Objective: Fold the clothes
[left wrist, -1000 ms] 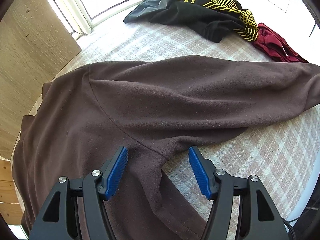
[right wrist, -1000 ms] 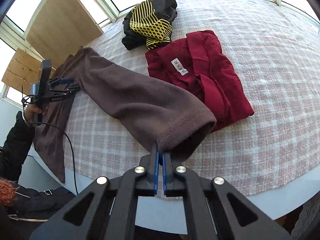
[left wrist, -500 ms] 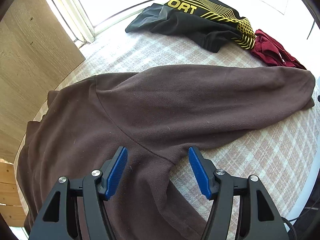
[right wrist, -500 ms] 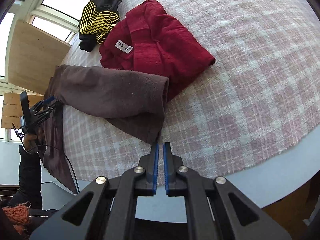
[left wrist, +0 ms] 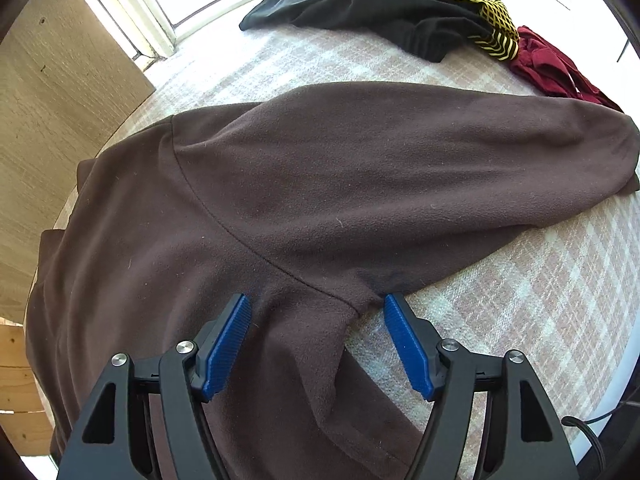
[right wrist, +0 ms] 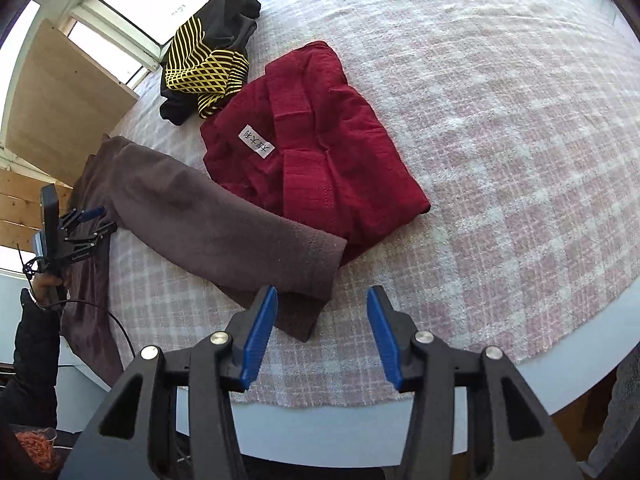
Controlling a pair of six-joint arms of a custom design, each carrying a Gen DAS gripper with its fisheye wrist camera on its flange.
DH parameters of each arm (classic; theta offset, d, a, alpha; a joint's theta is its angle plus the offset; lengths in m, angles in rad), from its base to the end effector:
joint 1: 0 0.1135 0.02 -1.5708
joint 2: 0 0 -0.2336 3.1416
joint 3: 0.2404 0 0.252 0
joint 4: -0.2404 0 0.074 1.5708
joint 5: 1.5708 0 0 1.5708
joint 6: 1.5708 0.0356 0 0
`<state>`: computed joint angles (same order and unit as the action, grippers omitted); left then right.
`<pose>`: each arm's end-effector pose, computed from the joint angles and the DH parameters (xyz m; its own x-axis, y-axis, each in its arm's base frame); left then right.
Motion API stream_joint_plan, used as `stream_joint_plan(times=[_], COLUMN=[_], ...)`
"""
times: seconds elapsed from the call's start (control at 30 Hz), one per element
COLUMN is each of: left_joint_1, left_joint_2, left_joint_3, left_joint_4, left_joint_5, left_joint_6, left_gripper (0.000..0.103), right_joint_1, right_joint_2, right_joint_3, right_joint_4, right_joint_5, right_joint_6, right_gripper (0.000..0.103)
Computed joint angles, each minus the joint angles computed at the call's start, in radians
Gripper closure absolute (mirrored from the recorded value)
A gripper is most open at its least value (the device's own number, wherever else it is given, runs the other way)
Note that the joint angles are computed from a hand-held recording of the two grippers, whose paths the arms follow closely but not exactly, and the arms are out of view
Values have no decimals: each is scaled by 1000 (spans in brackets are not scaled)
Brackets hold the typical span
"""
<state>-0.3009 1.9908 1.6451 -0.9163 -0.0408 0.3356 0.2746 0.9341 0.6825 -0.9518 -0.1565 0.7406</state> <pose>0.3817 -0.1169 0.1959 -0.7655 0.5821 -0.2742 0.5681 0.8115 0.1368 0.1643 0.0521 0.1966 -0.8801 0.4445 -0.1670 0.3687 0.8613 0.3497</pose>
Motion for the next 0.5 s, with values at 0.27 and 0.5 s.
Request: stream_joint_plan(times=[0.27, 0.5], left_joint_1=[-40, -42], left_joint_2=[-101, -57], left_joint_3=[-85, -37], left_joint_4=[12, -2], left_joint_5=[8, -11], left_joint_6=[15, 18], left_gripper=[36, 36], right_joint_1=[146, 203], right_joint_2=[-64, -26], right_joint_3=[-164, -157], right_joint_4=[166, 254], right_joint_5=[-2, 13], right_joint_6=[122, 131], right_gripper=[56, 87])
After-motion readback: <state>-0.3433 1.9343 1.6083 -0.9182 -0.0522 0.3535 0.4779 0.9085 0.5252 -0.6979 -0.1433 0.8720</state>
